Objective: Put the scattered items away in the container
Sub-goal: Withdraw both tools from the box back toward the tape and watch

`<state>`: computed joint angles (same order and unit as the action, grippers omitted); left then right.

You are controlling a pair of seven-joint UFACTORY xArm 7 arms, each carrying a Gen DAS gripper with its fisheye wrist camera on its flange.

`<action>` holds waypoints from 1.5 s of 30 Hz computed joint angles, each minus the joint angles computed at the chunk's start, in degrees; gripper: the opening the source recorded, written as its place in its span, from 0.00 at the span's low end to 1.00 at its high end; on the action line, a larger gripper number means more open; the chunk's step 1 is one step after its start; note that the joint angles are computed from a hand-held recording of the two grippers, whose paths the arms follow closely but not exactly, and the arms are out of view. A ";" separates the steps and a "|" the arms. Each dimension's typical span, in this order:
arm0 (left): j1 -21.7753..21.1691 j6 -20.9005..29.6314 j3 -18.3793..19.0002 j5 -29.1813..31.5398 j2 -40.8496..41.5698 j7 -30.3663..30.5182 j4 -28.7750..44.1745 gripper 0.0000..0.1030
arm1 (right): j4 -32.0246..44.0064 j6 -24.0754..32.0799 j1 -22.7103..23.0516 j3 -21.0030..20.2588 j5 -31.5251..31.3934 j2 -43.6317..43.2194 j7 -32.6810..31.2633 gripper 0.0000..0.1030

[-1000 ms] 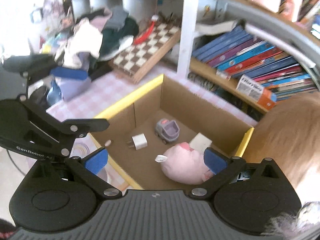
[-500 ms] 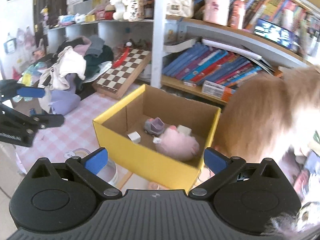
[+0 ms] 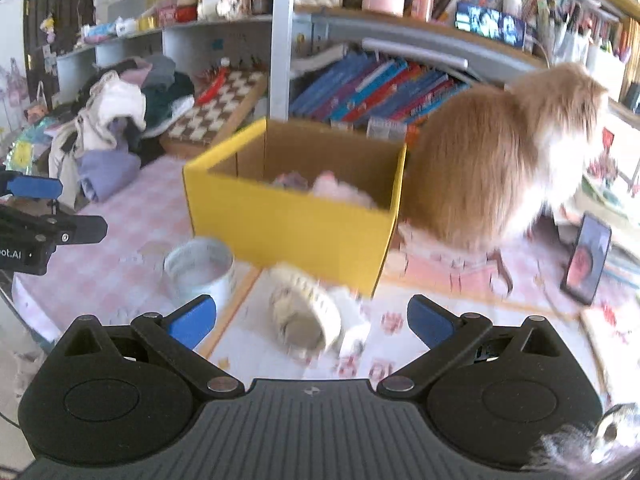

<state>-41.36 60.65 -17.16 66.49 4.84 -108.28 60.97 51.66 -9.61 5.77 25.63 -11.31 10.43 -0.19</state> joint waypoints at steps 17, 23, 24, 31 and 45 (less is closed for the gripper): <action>-3.44 -1.28 1.00 -2.28 5.34 -3.80 1.26 0.90 | -5.72 -2.06 28.80 -25.31 16.91 -0.49 -6.49 0.81; -4.48 -0.34 1.96 -3.22 6.89 -3.97 2.50 0.90 | -5.13 -0.22 18.89 -16.53 12.68 0.17 -3.73 0.51; -4.52 -0.55 2.13 -3.28 7.12 -4.02 2.66 0.90 | -4.87 0.24 16.83 -14.72 11.82 0.39 -3.15 0.48; -4.72 -1.39 3.20 -3.61 8.47 -3.24 4.10 0.90 | -3.06 2.89 7.53 -6.30 8.82 2.01 -2.40 0.42; -4.18 -3.03 5.42 -5.75 11.26 -1.34 6.46 0.90 | 3.06 8.23 0.73 1.00 14.23 7.33 -9.56 0.30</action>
<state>-45.54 57.62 -11.74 60.74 16.10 -109.62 67.43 54.72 -1.38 6.50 26.64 2.93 17.76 -9.75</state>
